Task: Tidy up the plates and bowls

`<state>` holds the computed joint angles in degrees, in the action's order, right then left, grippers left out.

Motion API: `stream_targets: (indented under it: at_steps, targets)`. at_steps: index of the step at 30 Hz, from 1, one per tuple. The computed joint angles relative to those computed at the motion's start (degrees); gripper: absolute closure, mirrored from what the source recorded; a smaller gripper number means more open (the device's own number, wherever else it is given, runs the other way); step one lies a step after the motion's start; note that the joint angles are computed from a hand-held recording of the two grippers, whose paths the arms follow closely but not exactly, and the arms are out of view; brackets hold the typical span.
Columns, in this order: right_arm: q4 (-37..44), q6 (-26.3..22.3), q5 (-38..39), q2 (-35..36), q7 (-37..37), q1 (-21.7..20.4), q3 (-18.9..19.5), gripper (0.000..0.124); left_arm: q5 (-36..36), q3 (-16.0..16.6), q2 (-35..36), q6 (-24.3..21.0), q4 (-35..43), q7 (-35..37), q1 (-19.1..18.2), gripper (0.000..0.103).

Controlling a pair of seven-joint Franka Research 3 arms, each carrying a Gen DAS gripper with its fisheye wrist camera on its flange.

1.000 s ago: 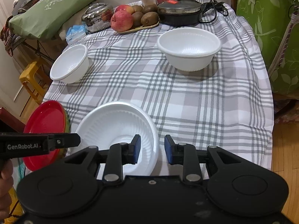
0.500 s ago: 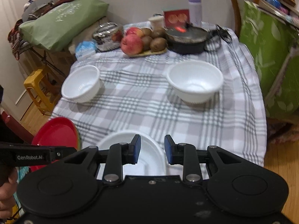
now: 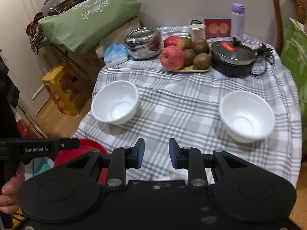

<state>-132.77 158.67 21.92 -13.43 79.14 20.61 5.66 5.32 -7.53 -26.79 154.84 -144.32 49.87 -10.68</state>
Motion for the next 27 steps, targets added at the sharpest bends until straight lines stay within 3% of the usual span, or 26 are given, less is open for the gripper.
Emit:
stream_targets:
  at_steps: [11,20,27]
  targets:
    - [13.51,-1.6,0.47,12.62,1.32,1.03,1.05,0.094,3.44,1.16,6.63,2.4,5.4,2.77,4.06,0.076]
    - [26.91,-6.11,-2.3,24.7,4.96,1.44,0.98,0.094,-0.95,2.71,14.06,3.53,11.03,7.41,5.23,0.076]
    - [32.52,-7.76,-4.01,30.43,6.44,1.73,0.95,0.094,-4.51,2.85,17.79,4.87,13.16,10.32,5.94,0.076]
